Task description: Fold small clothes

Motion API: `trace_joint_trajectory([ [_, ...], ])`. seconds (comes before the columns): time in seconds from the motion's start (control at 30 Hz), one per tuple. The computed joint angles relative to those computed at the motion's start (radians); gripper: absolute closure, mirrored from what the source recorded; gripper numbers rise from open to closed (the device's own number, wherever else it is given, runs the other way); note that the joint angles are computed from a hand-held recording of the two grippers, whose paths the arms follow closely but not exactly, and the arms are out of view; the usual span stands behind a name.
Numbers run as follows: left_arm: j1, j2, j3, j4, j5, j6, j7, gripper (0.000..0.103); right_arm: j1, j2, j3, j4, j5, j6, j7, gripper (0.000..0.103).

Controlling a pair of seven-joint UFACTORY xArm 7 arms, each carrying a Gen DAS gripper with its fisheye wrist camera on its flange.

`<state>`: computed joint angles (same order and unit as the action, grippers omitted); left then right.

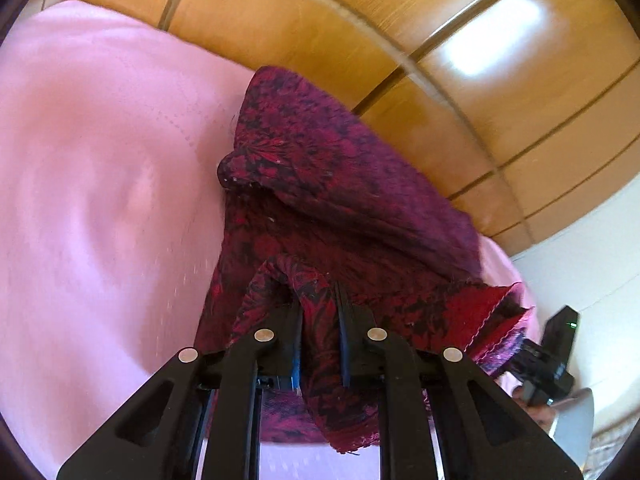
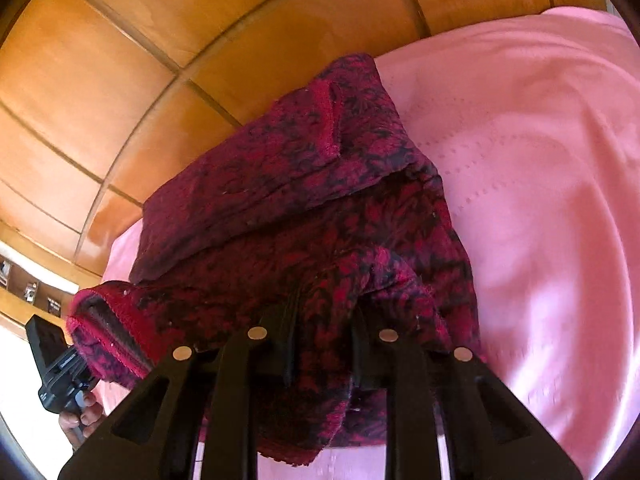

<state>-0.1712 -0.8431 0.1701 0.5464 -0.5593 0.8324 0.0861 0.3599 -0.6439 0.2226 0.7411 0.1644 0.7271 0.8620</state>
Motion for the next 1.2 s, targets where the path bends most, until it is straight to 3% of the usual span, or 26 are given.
trace_joint_trajectory([
  [0.1,-0.011,0.059,0.052,0.031,-0.041,0.025,0.004,0.090,0.005,0.013,-0.024,0.018,0.011,0.015,-0.025,0.080],
  [0.23,0.017,0.033,0.094,0.036,-0.102,0.056,0.030,0.070,0.043,-0.020,-0.076,-0.006,0.095,-0.022,-0.085,0.059],
  [0.27,0.027,0.023,0.104,0.035,-0.111,0.064,0.033,0.061,0.052,-0.027,-0.090,-0.016,0.121,-0.044,-0.099,0.049],
  [0.3,0.044,0.010,0.106,0.027,-0.116,0.059,0.031,0.044,0.063,-0.040,-0.106,-0.033,0.154,-0.074,-0.113,0.038],
  [0.33,0.074,-0.017,0.092,0.011,-0.107,0.037,0.022,0.038,0.074,-0.065,-0.117,-0.056,0.187,-0.113,-0.120,0.032],
  [0.37,0.106,-0.058,0.081,-0.012,-0.090,0.009,0.020,0.035,0.070,-0.086,-0.114,-0.069,0.197,-0.136,-0.118,0.025],
  [0.47,0.137,-0.107,0.127,-0.034,-0.050,0.043,0.031,0.034,0.022,-0.177,-0.073,-0.097,0.156,-0.137,-0.085,0.009],
  [0.6,0.170,-0.204,0.171,-0.100,0.015,0.110,0.109,0.033,-0.001,-0.305,-0.051,-0.126,0.079,-0.006,-0.083,0.009],
  [0.7,0.176,-0.275,0.199,-0.149,0.017,0.182,0.162,0.031,0.008,-0.295,-0.030,-0.114,0.046,0.082,-0.110,0.022],
  [0.83,0.178,-0.316,0.115,-0.196,0.054,0.192,0.194,0.032,0.003,-0.240,0.040,-0.088,-0.028,0.202,-0.148,0.042],
  [0.9,0.151,-0.313,0.085,-0.198,0.061,0.200,0.202,0.058,-0.014,-0.222,0.072,-0.064,-0.067,0.235,-0.134,0.056],
  [0.93,0.160,-0.321,0.042,-0.199,0.087,0.195,0.188,0.065,-0.017,-0.221,0.076,-0.056,-0.074,0.246,-0.125,0.063],
  [0.97,0.154,-0.325,0.040,-0.200,0.091,0.191,0.187,0.074,-0.019,-0.223,0.080,-0.046,-0.082,0.260,-0.117,0.079],
  [1.0,0.153,-0.334,0.044,-0.197,0.096,0.194,0.183,0.078,-0.014,-0.237,0.075,-0.043,-0.080,0.270,-0.112,0.086],
  [1.2,0.166,-0.436,0.076,-0.194,0.129,0.270,0.169,0.084,0.019,-0.315,0.086,-0.016,-0.062,0.360,-0.100,0.091],
])
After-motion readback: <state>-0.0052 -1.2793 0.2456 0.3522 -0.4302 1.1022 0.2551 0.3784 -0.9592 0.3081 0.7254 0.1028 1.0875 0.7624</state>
